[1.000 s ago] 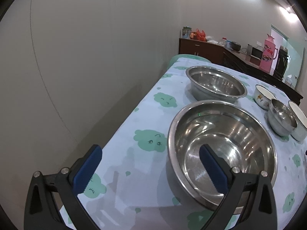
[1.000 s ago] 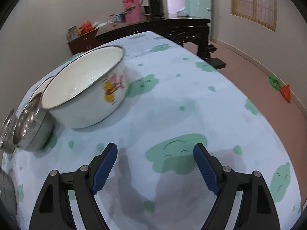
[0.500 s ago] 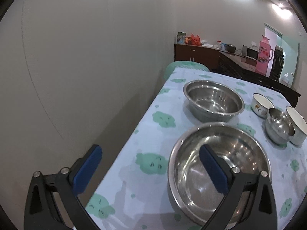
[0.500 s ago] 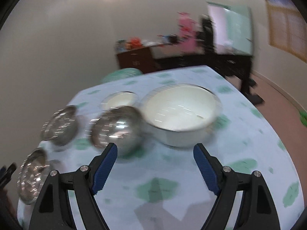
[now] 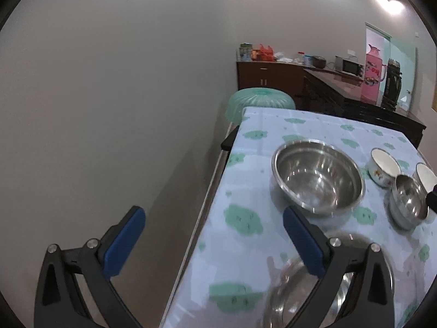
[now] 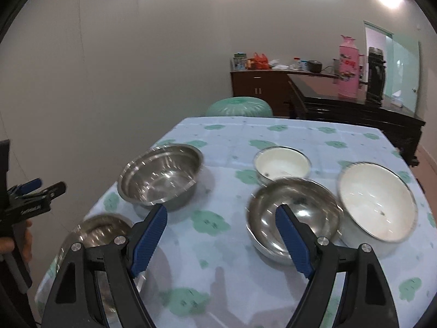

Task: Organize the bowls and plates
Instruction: 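Close the left gripper on the basin rim while the right gripper grips the rim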

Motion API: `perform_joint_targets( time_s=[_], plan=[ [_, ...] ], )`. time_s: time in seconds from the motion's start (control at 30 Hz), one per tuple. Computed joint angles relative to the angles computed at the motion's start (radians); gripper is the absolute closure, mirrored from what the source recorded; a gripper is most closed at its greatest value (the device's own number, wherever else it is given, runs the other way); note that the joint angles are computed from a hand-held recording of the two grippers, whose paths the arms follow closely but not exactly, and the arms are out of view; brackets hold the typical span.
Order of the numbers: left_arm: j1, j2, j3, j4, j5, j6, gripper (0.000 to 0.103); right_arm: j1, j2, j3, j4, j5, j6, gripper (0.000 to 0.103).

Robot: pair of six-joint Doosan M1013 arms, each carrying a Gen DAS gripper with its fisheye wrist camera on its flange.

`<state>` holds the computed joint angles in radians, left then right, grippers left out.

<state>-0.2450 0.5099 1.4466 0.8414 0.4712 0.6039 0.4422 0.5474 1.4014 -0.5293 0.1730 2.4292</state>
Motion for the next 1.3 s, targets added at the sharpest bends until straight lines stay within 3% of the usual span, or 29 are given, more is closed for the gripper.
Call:
perform_joint_targets(
  time_s=[0.13,0.23,0.33,0.53,0.63,0.73,0.87,1.3],
  plan=[
    [0.021,0.041,-0.074,-0.105,-0.018,0.138,0.001,-0.003,0.031,-0.048,0.115,-0.004,-0.126,0.021],
    [0.028,0.074,-0.124,-0.173,-0.013,0.226,0.004,-0.009,0.055,-0.085,0.309,0.004,-0.320,0.032],
    [0.036,0.109,-0.180,-0.288,0.007,0.349,0.006,-0.016,0.075,-0.114,0.433,0.015,-0.425,0.032],
    [0.039,0.160,-0.251,-0.385,0.026,0.459,0.007,-0.020,0.117,-0.182,0.472,0.055,-0.459,0.033],
    [0.040,0.185,-0.286,-0.447,0.048,0.537,0.015,-0.024,0.135,-0.210,0.520,0.076,-0.500,0.033],
    [0.045,0.212,-0.329,-0.527,0.084,0.609,0.017,-0.028,0.160,-0.252,0.563,0.119,-0.536,0.048],
    [0.046,0.236,-0.369,-0.574,0.113,0.668,0.026,-0.028,0.188,-0.296,0.593,0.152,-0.556,0.048],
    [0.061,0.306,-0.483,-0.783,0.212,0.848,0.026,-0.044,0.250,-0.387,0.696,0.251,-0.596,0.048]
  ],
)
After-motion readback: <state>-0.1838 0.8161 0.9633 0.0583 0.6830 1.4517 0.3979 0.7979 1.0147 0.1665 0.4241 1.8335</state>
